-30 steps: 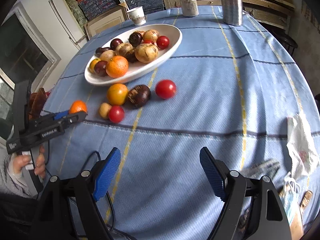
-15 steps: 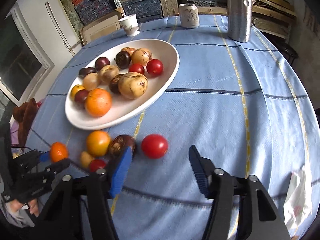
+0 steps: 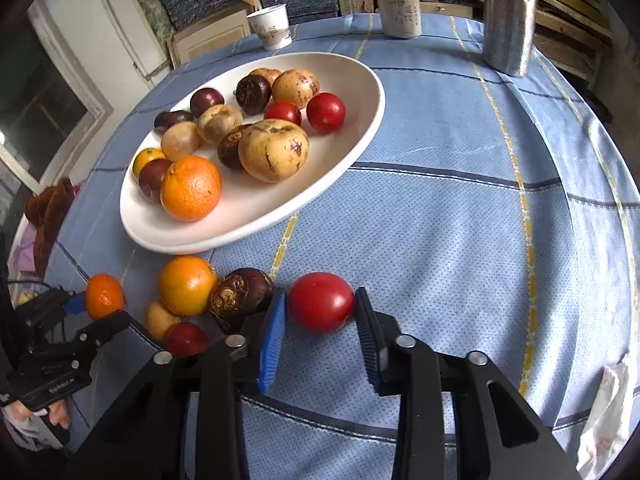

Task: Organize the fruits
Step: 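Grasp a red tomato with the right gripper while the left gripper lifts the orange, then lower the orange and tomato onto the white plate and open both grippers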

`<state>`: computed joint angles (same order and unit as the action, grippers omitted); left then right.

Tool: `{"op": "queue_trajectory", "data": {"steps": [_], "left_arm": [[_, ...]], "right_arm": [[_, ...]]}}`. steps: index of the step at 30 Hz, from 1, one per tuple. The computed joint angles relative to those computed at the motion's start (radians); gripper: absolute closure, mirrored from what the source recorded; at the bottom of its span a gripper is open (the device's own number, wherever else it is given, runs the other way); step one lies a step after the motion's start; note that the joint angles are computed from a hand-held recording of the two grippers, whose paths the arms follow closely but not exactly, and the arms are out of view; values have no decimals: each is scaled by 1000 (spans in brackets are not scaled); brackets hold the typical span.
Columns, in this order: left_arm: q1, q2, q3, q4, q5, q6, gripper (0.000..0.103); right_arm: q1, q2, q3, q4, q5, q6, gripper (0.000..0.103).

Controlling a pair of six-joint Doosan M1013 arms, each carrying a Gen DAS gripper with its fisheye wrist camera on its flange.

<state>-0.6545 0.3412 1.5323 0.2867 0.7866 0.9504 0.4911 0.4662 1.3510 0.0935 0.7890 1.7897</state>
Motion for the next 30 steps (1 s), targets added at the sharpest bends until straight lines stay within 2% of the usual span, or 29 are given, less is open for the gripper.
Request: {"op": "queue_trajectory", "data": {"steps": [5, 7, 10, 15, 24, 27, 30], "left_arm": [[-11, 3, 2, 31, -3, 10, 51], [-7, -2, 7, 31, -13, -10, 58], [16, -13, 16, -37, -44, -21, 59], [22, -29, 30, -18, -59, -72, 59], [-4, -52, 43, -19, -32, -15, 59], [-10, -59, 31, 5, -29, -7, 59], [-1, -61, -10, 28, -38, -11, 59]], "right_arm": [[8, 1, -2, -33, 7, 4, 70], [6, 0, 0, -23, 4, -1, 70], [3, -2, 4, -14, -3, -2, 70], [-2, -16, 21, 36, 0, -18, 72], [29, -121, 172, 120, -30, -92, 72], [33, -148, 194, 76, -45, -60, 72], [20, -172, 183, 38, -97, -10, 72]]}}
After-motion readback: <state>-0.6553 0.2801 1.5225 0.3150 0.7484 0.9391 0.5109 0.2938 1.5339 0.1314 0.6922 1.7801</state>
